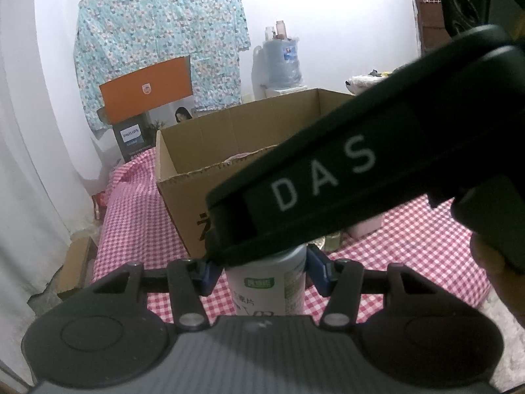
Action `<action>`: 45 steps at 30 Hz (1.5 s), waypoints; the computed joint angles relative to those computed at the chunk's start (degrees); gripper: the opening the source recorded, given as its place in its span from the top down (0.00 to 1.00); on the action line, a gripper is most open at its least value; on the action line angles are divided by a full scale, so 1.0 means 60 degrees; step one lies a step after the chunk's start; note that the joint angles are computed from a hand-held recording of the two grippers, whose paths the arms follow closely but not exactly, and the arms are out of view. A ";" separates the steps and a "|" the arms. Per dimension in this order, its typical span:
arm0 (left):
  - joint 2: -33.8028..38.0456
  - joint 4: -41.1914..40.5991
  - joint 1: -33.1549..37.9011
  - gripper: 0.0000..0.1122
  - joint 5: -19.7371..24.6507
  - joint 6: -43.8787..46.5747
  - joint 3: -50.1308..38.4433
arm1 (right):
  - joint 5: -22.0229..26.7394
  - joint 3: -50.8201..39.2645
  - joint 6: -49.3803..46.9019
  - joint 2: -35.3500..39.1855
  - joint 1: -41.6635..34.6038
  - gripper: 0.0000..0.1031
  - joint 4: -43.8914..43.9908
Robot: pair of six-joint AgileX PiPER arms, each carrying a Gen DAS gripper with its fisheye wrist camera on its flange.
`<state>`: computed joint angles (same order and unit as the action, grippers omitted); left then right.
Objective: Organize rigid objects
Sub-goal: 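Lift the white bottle over the box, lower it inside, open the right gripper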
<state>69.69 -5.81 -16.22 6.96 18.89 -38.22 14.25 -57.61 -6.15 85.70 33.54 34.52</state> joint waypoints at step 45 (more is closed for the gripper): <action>0.7522 0.1014 -0.1287 0.52 0.4943 -0.0484 -1.2244 | 0.7395 -1.0613 -0.1397 0.4633 -0.5652 0.47 0.0646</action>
